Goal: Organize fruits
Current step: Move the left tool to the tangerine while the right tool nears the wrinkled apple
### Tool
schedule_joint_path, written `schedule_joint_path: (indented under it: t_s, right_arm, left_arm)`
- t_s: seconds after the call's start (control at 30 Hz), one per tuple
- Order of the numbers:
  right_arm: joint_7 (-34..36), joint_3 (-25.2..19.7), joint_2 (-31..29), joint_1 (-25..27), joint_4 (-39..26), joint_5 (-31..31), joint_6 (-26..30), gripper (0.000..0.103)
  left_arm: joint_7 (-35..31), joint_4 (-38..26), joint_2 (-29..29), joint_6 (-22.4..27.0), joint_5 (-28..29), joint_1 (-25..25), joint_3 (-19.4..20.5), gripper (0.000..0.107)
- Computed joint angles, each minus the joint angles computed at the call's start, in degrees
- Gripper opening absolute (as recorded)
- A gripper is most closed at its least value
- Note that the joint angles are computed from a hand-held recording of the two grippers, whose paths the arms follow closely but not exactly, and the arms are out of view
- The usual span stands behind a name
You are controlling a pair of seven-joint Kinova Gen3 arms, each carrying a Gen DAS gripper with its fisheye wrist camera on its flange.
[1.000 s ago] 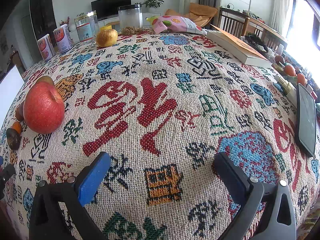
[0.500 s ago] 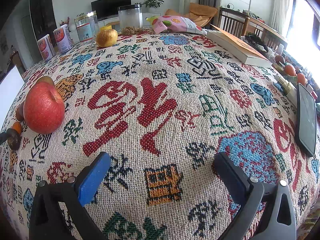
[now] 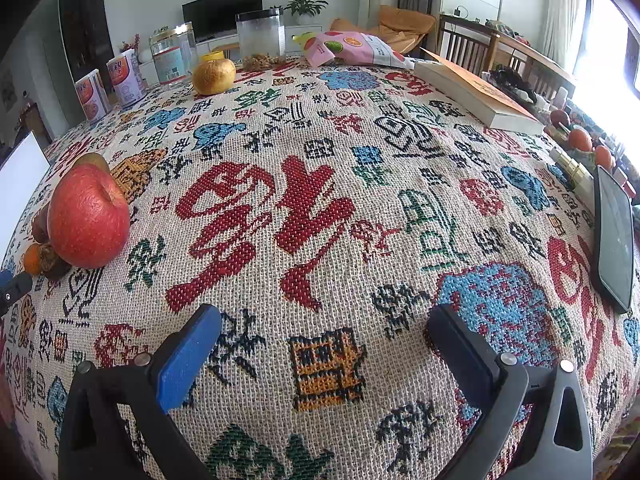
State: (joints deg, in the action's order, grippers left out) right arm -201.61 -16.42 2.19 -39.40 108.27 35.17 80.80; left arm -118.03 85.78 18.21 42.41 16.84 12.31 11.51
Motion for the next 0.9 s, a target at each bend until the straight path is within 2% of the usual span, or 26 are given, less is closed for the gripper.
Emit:
schedule_joint_path:
  t_s: [0.03,0.07,0.13,0.2,0.23,0.27,0.5,0.6,0.63,0.67,0.73,0.8,0.9]
  right_arm:
    - [0.0,0.0,0.0,0.0,0.0,0.0,0.0,0.103]
    - [0.0,0.0,0.0,0.0,0.0,0.0,0.0,0.103]
    - [0.0,0.0,0.0,0.0,0.0,0.0,0.0,0.103]
    - [0.0,0.0,0.0,0.0,0.0,0.0,0.0,0.103]
    - [0.0,0.0,0.0,0.0,0.0,0.0,0.0,0.103]
    - [0.0,0.0,0.0,0.0,0.0,0.0,0.0,0.103]
    - [0.0,0.0,0.0,0.0,0.0,0.0,0.0,0.103]
    - [0.0,0.0,0.0,0.0,0.0,0.0,0.0,0.103]
    - [0.0,0.0,0.0,0.0,0.0,0.0,0.0,0.103]
    - [0.0,0.0,0.0,0.0,0.0,0.0,0.0,0.103]
    - [0.0,0.0,0.0,0.0,0.0,0.0,0.0,0.103]
    - [-0.1,0.0,0.0,0.0,0.0,0.0,0.1,0.103]
    - [-0.1,0.0,0.0,0.0,0.0,0.0,0.0,0.103]
  left_arm:
    - [-0.8,-1.1,0.7,1.1,-0.1,0.0,0.4,0.096]
    - [-1.6,-2.2,1.4,2.2,-0.1,0.1,0.7,0.085]
    - [-1.3,-3.9,2.6,3.8,-1.6,0.9,1.1,0.070]
    - [-2.1,-3.2,2.3,2.4,-1.9,1.9,0.4,0.066]
    - [-3.4,-2.7,2.1,2.1,-1.0,1.1,1.0,0.050]
    - [-5.1,-1.9,1.7,1.6,0.2,0.0,1.9,0.028]
    - [-12.3,1.3,-1.8,5.3,5.3,-4.9,1.0,0.029]
    - [-14.6,2.9,-3.1,5.7,5.6,-5.9,-0.4,0.032]
    - [-14.7,3.7,-3.4,4.8,5.2,-5.7,-0.9,0.044]
    - [-14.3,4.7,-3.9,3.1,4.5,-5.2,-1.4,0.067]
    - [-12.7,6.8,-4.8,-0.5,2.9,-4.3,-2.2,0.085]
    - [-12.4,7.1,-4.6,-1.2,3.1,-4.6,-2.1,0.086]
    - [-8.6,7.0,-4.3,-2.5,0.5,-3.1,-2.8,0.094]
